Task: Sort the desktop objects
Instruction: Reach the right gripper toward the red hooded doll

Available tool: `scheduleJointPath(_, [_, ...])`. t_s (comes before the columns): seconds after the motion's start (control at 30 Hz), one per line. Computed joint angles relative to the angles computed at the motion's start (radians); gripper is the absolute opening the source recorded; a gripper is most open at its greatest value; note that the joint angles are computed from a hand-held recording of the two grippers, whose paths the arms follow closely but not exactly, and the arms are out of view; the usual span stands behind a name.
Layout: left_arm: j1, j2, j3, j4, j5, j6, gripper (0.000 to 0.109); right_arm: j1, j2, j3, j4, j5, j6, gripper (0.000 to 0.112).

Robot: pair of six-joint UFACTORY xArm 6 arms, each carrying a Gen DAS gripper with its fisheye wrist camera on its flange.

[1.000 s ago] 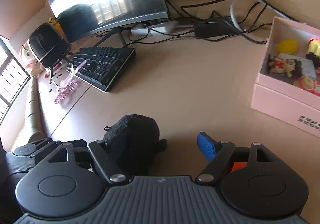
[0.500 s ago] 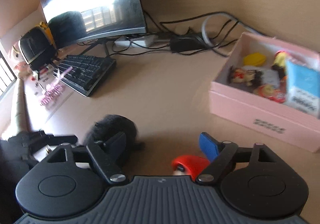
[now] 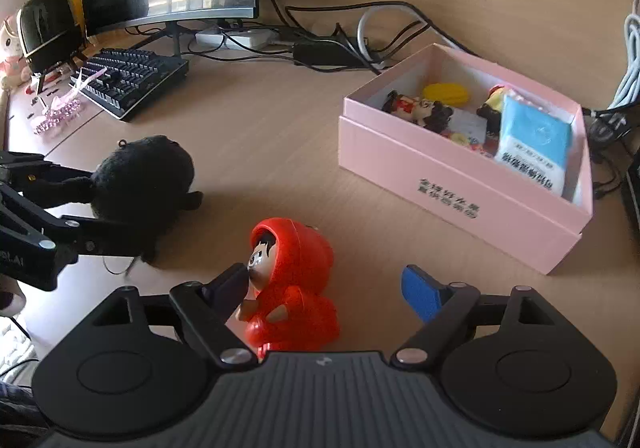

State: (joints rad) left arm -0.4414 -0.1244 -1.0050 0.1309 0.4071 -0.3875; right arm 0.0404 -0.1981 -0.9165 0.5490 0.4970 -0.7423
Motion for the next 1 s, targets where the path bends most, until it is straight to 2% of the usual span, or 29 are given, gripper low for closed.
scheduleJointPath(0.17, [-0.001,0.001,-0.008,0.029,0.020,-0.038,0.103,-0.018,0.011,0.000,-0.023,-0.076,0.061,0.084])
scheduleJointPath(0.37, [-0.005,0.000,-0.006,0.022,0.017,-0.037,0.103,-0.053,0.000,0.017,-0.087,-0.111,0.073,0.084])
scheduleJointPath(0.47, [-0.010,0.012,-0.016,0.016,0.027,-0.031,0.103,-0.054,-0.012,0.021,-0.057,-0.086,0.033,0.085])
scheduleJointPath(0.67, [-0.015,0.000,-0.006,0.031,0.028,-0.039,0.103,-0.017,-0.023,0.039,-0.035,-0.073,0.062,0.085])
scheduleJointPath(0.9, [-0.003,-0.017,0.008,0.066,0.036,-0.093,0.103,0.020,-0.064,0.092,-0.019,-0.169,0.017,0.085])
scheduleJointPath(1.0, [-0.006,-0.006,-0.004,0.071,0.041,-0.097,0.103,0.000,-0.052,0.094,-0.099,-0.219,0.079,0.085])
